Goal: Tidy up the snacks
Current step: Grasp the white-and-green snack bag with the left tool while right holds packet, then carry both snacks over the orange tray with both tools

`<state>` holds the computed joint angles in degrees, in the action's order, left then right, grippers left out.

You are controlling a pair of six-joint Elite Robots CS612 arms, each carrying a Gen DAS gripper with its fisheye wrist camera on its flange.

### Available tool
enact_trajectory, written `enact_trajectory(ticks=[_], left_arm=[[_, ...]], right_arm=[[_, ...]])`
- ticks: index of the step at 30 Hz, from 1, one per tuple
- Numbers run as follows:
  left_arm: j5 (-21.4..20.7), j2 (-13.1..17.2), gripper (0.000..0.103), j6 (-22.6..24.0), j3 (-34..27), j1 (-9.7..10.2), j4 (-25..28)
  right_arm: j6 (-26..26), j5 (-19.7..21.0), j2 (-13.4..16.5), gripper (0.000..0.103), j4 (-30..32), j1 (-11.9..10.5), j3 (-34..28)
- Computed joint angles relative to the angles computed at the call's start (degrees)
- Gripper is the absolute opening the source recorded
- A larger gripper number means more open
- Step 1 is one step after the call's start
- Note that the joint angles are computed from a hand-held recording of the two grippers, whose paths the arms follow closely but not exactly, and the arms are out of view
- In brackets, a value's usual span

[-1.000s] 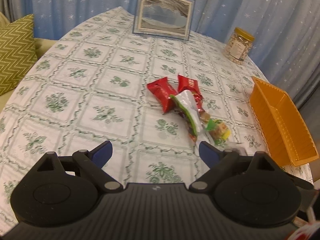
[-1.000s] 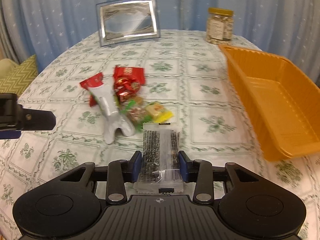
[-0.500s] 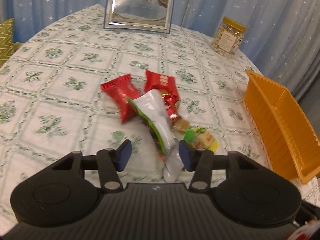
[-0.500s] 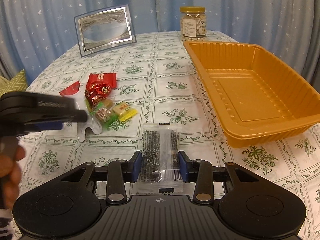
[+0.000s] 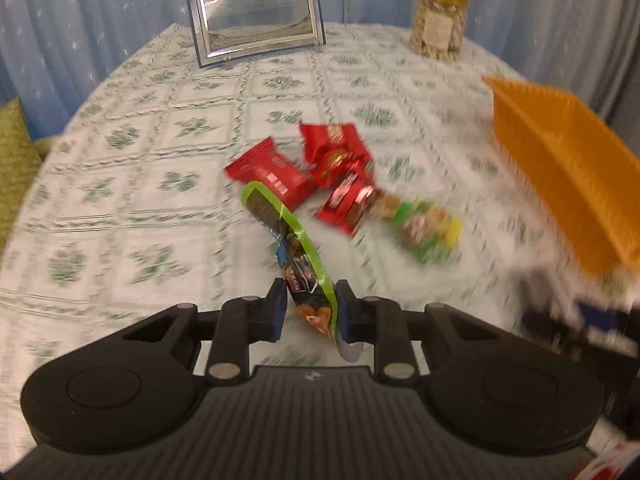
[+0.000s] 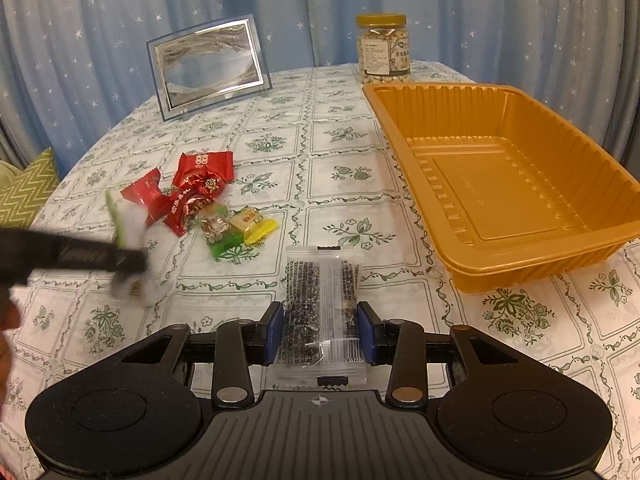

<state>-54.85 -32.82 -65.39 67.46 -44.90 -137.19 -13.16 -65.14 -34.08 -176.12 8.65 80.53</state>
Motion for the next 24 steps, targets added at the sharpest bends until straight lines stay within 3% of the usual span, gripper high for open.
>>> enact_trajectory(ticks=[8, 12, 20, 24], left_arm=[[3.03, 1.21, 0.023, 9.12, -2.26, -1.29, 4.69], [3.45, 1.99, 0.029, 7.72, -2.31, -1.05, 1.45], [4.99, 2.97, 0.030, 3.61, -1.99, -0.73, -1.83], [4.71, 2.71, 0.024, 3.05, -1.70, -0.76, -1.74]], right_arm=[[0.12, 0.69, -0.62, 0.039, -0.93, -0.09, 0.92], [0.55, 0.47, -0.67, 0.039, -0.70, -0.21, 0.97], [1.16, 0.64, -0.35, 0.039, -0.58, -0.29, 0.62], [1.31, 1.05, -0.27, 0.039, -0.55, -0.30, 0.53]])
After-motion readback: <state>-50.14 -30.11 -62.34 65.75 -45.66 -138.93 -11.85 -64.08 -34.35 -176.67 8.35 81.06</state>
